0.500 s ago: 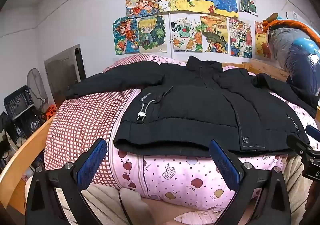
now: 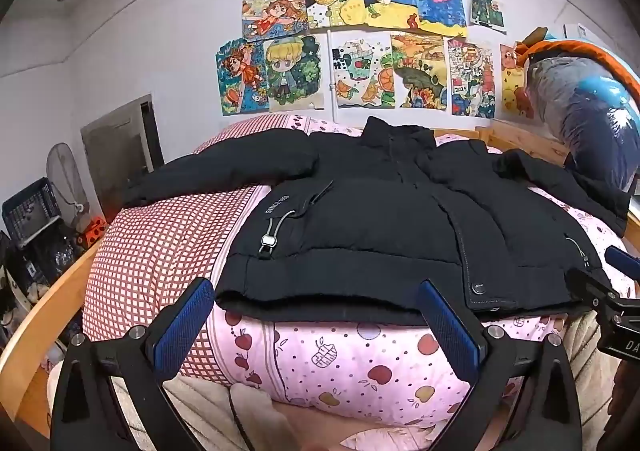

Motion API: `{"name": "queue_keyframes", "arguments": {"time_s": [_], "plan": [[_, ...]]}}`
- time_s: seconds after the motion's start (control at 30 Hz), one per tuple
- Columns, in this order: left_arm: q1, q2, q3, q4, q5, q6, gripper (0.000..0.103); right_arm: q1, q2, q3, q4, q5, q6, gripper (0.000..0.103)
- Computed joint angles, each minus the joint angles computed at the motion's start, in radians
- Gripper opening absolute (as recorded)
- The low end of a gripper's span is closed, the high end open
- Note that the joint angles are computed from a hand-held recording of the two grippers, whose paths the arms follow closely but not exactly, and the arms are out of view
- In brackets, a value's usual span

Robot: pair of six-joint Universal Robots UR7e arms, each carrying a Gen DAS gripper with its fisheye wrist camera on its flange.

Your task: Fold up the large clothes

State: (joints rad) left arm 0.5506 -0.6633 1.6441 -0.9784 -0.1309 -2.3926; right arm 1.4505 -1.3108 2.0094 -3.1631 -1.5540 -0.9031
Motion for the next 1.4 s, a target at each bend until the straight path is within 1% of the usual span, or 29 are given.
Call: {"name": "queue_keyframes", "arguments": {"time_s": [0.2, 0.47, 0.53, 0.67, 1.4], "plan": [[-0.001, 0.015, -0.032, 0.09, -0.001, -0.063, 0.103, 0.001, 0.006, -0.012, 0.011, -0.007, 0.008, 0.102], [0.003, 0.028, -0.046, 0.143, -0.007, -0.112, 0.103, -0.005, 0.014, -0.022, 0.019, -0.006, 0.004, 0.102], [0.006, 0.023, -0.037, 0.113, -0.007, -0.086, 0.103, -0.008, 0.016, -0.022, 0.021, -0.006, 0.003, 0.102], [0.007, 0.022, -0.032, 0.098, -0.007, -0.078, 0.103, -0.009, 0.019, -0.023, 0.021, -0.006, 0.002, 0.102], [0.009, 0.017, -0.03, 0.109, -0.008, -0.094, 0.103, -0.013, 0.022, -0.023, 0.02, -0.002, -0.006, 0.102]]}}
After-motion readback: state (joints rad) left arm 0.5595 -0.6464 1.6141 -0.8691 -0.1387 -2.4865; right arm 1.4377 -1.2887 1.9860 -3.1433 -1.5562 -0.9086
